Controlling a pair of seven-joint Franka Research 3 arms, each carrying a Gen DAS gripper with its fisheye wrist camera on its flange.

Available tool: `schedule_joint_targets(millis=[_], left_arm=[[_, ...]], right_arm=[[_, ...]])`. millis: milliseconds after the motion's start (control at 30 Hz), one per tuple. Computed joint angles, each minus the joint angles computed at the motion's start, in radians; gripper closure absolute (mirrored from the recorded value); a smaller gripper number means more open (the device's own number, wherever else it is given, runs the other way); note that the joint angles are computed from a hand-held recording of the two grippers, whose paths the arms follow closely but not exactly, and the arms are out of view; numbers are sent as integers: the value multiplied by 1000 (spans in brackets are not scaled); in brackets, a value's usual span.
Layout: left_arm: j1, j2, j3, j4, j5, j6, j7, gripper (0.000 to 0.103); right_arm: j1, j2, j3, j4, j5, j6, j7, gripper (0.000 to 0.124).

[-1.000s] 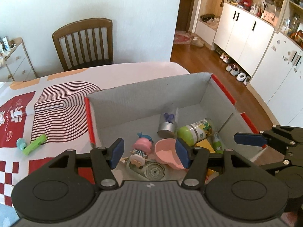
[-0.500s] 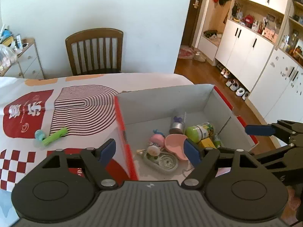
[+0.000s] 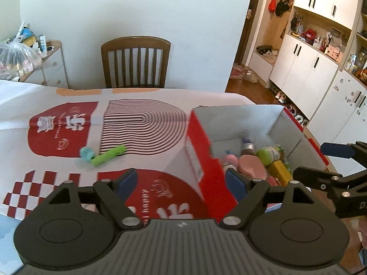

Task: Organize rigid objects
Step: 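Withdraw both tools from the box toward the keychains on the cloth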

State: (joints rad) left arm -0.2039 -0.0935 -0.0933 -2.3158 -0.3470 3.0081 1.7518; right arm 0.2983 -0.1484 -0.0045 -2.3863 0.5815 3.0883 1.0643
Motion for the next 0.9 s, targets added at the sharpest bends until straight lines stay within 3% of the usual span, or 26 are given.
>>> schedule_joint_targets(millis=[200,367,433,567,800,900], left_arm=[[-52,-31,93,-9,-307,-29,310,17],[-26,-35,123,-3,-496,-65,535,15],[-8,-29,131,2,-575,-74,625,5],[35,-12,131,15,-732,-76,771,0],[134,38,85,33,-843,-26,911,0],[178,64,70,49,-897,-44,972,0]], right_arm=[[34,9,36,-1,-14,25,56,21],[-33,23,137,-6,-207,40,258,21],[-32,32,148,-2,-252,36,318,21],[-52,57,186,9,-392,31,472,21],[-53,111,210,39,-675,22,752,21],[-22,146,191,68,-770,10,838,21]])
